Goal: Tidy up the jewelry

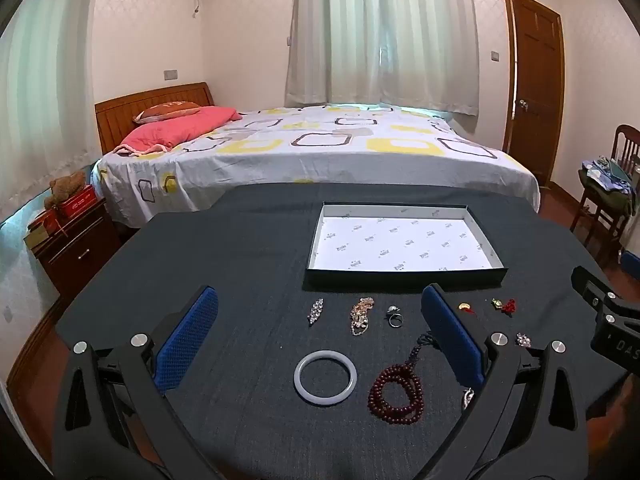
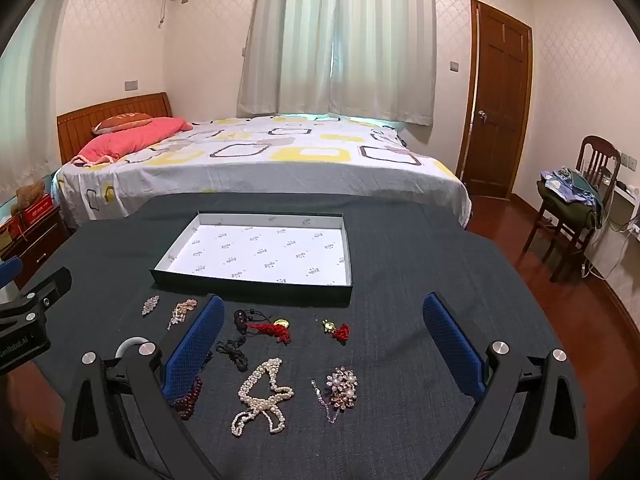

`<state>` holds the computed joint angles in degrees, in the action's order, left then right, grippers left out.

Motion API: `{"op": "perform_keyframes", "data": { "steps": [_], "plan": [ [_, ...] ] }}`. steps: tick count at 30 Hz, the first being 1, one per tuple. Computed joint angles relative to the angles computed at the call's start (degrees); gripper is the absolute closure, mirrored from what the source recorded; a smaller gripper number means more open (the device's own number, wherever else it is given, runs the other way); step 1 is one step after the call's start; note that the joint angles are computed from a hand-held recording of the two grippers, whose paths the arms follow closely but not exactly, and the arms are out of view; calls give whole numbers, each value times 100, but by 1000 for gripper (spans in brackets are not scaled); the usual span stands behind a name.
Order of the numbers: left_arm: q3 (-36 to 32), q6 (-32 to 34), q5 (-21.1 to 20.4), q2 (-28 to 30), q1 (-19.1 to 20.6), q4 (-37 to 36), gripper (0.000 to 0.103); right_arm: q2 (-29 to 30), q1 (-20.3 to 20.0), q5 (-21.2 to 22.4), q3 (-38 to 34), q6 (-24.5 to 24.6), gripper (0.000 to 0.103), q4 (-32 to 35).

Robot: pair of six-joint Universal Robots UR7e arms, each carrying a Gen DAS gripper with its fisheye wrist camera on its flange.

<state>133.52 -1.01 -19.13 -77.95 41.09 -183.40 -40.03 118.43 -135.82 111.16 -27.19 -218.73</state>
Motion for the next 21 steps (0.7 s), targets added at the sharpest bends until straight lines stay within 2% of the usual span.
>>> {"op": "perform_keyframes", "data": {
  "steps": [4,8,12,15,21],
  "plan": [
    [8,79,-6,46,3,-168,4,-13,12,-19,-4,20,6,46],
    [-53,-287,26,66,-75,195,4,3,26,-43,-31,-4,6,36],
    [-65,-317,-18,60,-50,205,4,-21,14,-4,-17,-3,6,12],
    [-15,-153,-48,81,-22,-67,4,-35,67,-43,-14,38,6,39],
    [8,-213,-124,-191,-50,125,4,-49,62,-19,3,26,6,19]
  ]
}}
